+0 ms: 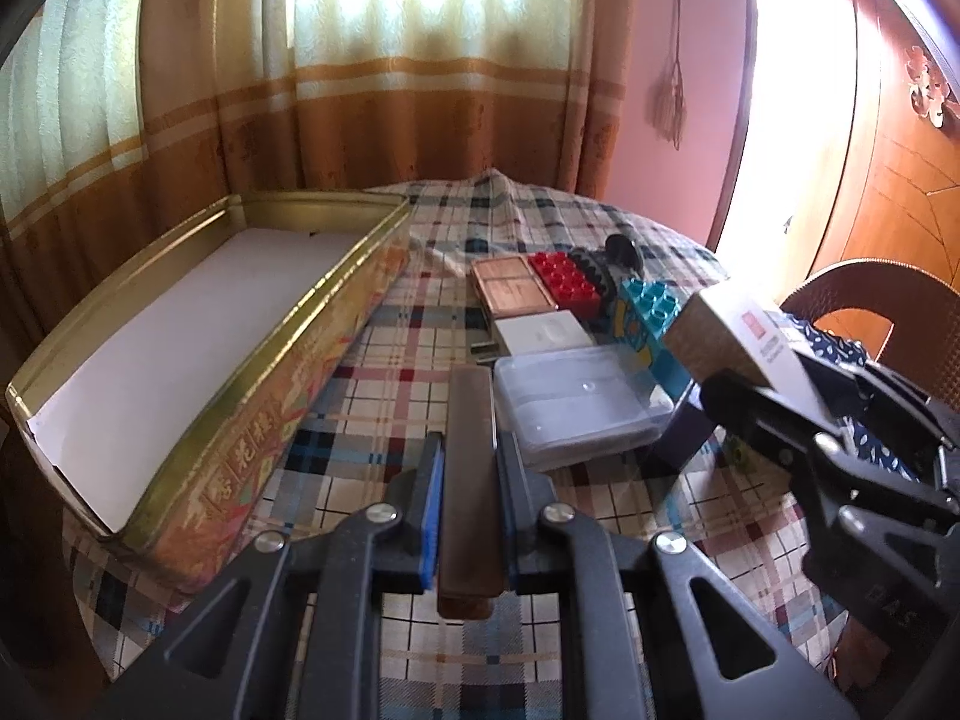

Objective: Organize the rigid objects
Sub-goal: 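Carry the brush with the left gripper while the right carries the box over the gold tin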

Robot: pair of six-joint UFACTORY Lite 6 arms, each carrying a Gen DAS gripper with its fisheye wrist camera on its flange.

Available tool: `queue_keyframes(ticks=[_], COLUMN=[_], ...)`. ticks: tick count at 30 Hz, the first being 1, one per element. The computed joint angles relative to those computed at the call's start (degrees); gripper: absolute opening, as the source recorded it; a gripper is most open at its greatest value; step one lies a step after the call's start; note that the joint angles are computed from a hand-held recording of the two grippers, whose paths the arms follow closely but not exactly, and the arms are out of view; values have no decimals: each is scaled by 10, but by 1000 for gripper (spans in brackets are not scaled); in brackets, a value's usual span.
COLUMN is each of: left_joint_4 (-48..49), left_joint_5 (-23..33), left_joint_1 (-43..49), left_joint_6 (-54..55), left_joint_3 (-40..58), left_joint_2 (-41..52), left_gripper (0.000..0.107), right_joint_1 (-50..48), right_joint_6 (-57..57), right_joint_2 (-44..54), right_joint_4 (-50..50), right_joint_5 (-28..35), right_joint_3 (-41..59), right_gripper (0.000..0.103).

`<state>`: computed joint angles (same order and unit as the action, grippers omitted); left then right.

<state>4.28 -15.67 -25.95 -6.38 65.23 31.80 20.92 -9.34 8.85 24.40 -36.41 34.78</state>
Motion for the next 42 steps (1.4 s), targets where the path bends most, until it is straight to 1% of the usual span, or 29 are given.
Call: queue_keyframes(ticks=[7,11,19,29,42], left_joint_4=[-25,-27,-34,-66,-94], left_joint_5=[-49,-65,-92,-116,-166], left_joint_1=[2,3,1,-8,-12], left_joint_6=[14,16,25,58,86], left_joint_3=[-37,-51,-73,-90,-127], left_joint_2=[-22,-31,-44,-53,-79], left_gripper=[14,14,14,14,14], right_joint_1=[8,11,14,16,23], right_joint_6=[0,6,7,10,6], right_joint_2=[2,0,2,-2,-7], right_joint_4=[-1,-10,-11,-15,-11], right_joint_5=[-33,-53,-64,-85,-107], right_joint_3=[-10,-19,-23,-34,-44], right_gripper=[44,44,44,44,44])
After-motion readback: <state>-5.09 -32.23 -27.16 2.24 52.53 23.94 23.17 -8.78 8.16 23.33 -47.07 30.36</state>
